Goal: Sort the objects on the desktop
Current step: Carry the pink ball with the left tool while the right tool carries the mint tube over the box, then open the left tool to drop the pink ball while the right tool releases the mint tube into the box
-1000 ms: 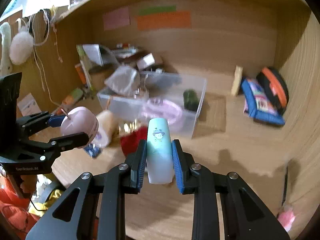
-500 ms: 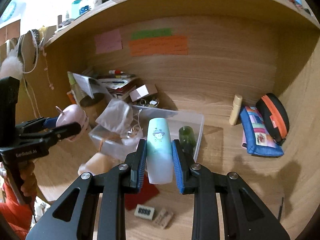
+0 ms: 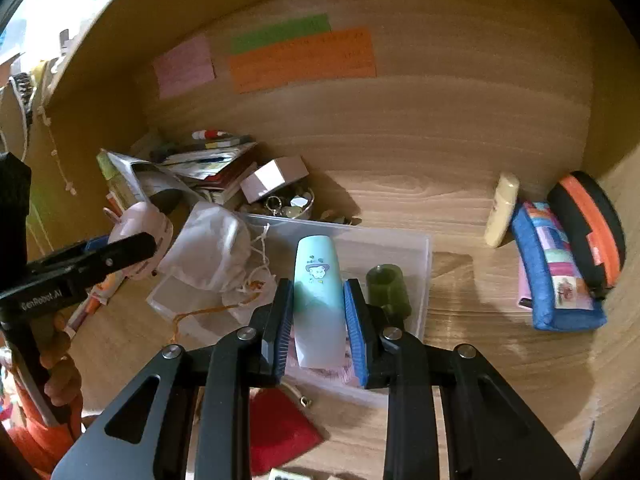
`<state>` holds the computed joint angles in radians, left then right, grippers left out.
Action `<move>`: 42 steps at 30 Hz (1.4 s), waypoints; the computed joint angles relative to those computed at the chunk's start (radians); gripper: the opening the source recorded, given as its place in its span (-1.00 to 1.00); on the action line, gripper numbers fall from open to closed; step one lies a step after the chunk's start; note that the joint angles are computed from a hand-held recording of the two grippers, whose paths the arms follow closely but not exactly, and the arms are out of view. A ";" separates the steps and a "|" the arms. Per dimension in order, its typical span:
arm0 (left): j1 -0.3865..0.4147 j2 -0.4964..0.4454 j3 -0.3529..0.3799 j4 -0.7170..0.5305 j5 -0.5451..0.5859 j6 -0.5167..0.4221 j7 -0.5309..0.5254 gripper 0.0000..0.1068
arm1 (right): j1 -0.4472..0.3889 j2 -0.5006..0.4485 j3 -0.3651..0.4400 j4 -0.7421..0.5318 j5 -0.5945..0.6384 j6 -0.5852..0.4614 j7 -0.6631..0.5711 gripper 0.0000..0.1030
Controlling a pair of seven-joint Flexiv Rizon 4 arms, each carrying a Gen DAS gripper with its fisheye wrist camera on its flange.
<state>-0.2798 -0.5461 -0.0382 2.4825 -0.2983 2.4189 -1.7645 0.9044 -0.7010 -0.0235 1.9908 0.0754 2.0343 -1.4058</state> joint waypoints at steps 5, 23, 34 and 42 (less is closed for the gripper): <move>0.038 -0.029 -0.005 -0.026 0.022 -0.045 -0.014 0.17 | 0.024 -0.037 -0.035 -0.059 -0.008 -0.073 0.023 -0.55; 0.004 -0.079 0.008 -0.067 -0.003 -0.084 0.051 0.18 | 0.047 -0.102 -0.078 -0.111 -0.147 -0.196 0.119 -0.55; -0.018 -0.052 0.013 -0.046 -0.016 -0.059 0.049 0.37 | 0.059 -0.087 -0.094 -0.085 -0.163 -0.168 0.153 -0.18; -0.097 -0.002 0.025 0.019 -0.107 0.017 0.080 0.49 | 0.179 -0.055 -0.189 -0.018 -0.042 -0.075 0.092 0.26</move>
